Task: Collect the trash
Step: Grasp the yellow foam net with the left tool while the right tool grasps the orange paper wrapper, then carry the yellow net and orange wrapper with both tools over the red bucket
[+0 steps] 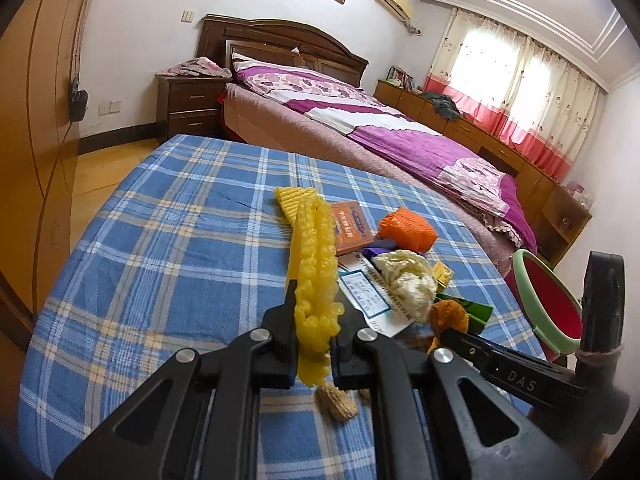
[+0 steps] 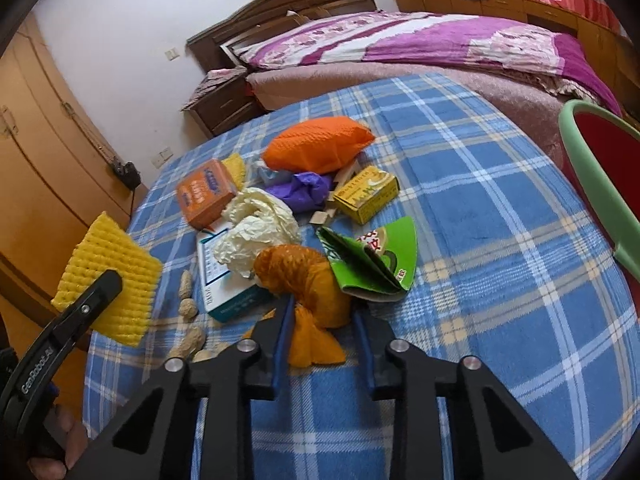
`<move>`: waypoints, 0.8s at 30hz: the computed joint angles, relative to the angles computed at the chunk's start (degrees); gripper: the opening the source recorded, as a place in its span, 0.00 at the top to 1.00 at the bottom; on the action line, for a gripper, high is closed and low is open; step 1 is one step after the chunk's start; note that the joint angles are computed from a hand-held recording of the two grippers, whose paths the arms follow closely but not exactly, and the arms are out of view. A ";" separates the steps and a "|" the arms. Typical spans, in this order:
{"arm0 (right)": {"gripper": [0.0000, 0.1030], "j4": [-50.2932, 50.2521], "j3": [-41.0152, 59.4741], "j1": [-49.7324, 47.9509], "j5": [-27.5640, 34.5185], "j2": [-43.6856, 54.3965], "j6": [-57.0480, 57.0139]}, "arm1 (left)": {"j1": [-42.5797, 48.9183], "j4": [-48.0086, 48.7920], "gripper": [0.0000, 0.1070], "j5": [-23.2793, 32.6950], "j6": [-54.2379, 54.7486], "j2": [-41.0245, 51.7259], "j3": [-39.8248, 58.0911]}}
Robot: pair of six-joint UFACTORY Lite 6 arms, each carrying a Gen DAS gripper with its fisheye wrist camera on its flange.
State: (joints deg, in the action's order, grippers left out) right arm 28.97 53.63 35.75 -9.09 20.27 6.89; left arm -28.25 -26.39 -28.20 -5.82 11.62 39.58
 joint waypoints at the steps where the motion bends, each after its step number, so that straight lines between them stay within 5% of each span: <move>1: 0.72 -0.38 -0.88 0.30 -0.32 -1.09 0.12 | -0.38 -0.44 0.90 -0.04 0.29 -0.35 -0.23; 4: 0.84 -0.98 -3.66 1.20 -1.33 -4.53 -0.17 | -1.68 -2.18 0.90 0.04 1.65 -1.67 -0.67; 24: 0.84 14.29 -21.85 -3.86 -2.62 -32.69 -16.51 | -10.48 -15.06 0.90 1.90 14.01 -5.36 2.65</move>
State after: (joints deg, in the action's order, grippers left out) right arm 43.26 31.78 31.89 -11.71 -12.43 -9.62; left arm -38.73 -41.45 -26.30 8.19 6.26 42.23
